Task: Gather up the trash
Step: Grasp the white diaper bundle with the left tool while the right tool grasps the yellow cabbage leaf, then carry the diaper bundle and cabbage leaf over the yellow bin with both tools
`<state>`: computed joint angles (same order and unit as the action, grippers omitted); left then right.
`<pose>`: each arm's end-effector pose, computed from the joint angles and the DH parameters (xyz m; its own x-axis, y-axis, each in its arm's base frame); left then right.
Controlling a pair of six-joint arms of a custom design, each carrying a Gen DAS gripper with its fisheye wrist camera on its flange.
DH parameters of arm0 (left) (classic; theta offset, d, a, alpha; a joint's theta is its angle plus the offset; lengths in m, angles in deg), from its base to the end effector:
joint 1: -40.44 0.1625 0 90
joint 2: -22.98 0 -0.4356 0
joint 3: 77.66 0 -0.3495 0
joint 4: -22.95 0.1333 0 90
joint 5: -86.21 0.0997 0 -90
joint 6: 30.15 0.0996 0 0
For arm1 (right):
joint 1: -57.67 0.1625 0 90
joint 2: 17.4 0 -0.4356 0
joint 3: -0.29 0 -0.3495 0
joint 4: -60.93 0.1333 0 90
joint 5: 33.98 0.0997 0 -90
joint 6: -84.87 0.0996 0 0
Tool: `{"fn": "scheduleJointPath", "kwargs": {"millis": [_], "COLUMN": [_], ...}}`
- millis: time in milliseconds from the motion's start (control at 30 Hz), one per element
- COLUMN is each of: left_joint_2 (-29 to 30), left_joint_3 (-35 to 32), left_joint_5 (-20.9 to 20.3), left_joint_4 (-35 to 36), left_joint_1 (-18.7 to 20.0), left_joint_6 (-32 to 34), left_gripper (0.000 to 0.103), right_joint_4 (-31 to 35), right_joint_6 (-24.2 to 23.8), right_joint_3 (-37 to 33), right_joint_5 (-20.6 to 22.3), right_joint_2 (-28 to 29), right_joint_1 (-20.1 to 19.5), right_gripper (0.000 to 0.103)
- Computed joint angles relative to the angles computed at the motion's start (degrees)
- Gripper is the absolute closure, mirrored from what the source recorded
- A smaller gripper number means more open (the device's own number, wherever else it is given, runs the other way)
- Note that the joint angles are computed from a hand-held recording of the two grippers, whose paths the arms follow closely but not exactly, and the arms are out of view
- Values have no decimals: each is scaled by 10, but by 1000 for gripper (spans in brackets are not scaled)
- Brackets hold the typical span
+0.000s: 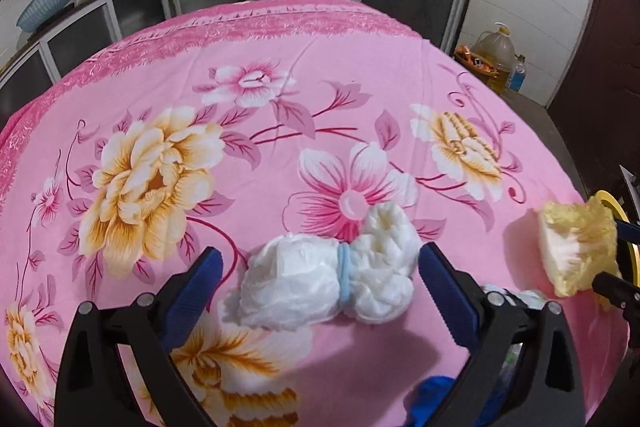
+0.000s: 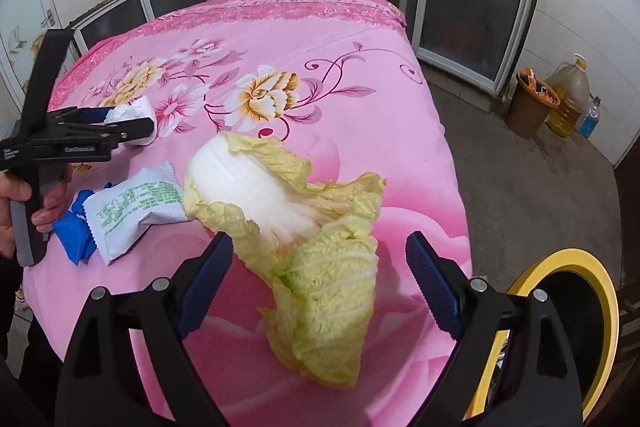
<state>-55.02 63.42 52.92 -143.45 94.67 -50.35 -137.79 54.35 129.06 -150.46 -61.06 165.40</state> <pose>-0.0338 -0.4174 0.2467 -0.7200 -0.1182 -0.6838 0.3412 0.7978 -0.4971 0.2284 -0.4225 0.0732 -0.6396 -0.5315 0.5554 -0.7010 0.6998 -0.1375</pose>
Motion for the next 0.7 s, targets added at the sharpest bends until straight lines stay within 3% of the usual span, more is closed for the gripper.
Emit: {"fn": "scheduleJointPath", "kwargs": {"millis": [100, 167, 200, 333, 500, 700], "left_joint_2": [8, 7, 6, 1, -37, -133], "left_joint_3": [-6, -6, -6, -3, 22, 53], "left_joint_5": [-3, -1, -2, 0, 21, 50], "left_joint_4": [-14, -21, -25, -36, -25, 74], "left_joint_1": [10, 11, 12, 11, -29, -99], "left_joint_6": [4, 4, 7, 10, -6, -71], "left_gripper": [22, 39, 40, 47, 47, 47], "right_joint_4": [28, 54, 55, 62, 122, 138], "right_joint_6": [16, 35, 38, 58, 101, 112], "right_joint_3": [-10, -18, -19, -21, -17, 0], "right_joint_5": [-3, -4, -8, -8, 43, 80], "right_joint_2": [3, 0, 1, -10, -56, -103], "right_joint_1": [-2, -3, -2, 0, -5, 14], "right_gripper": [27, 45, 47, 95, 97, 97]}}
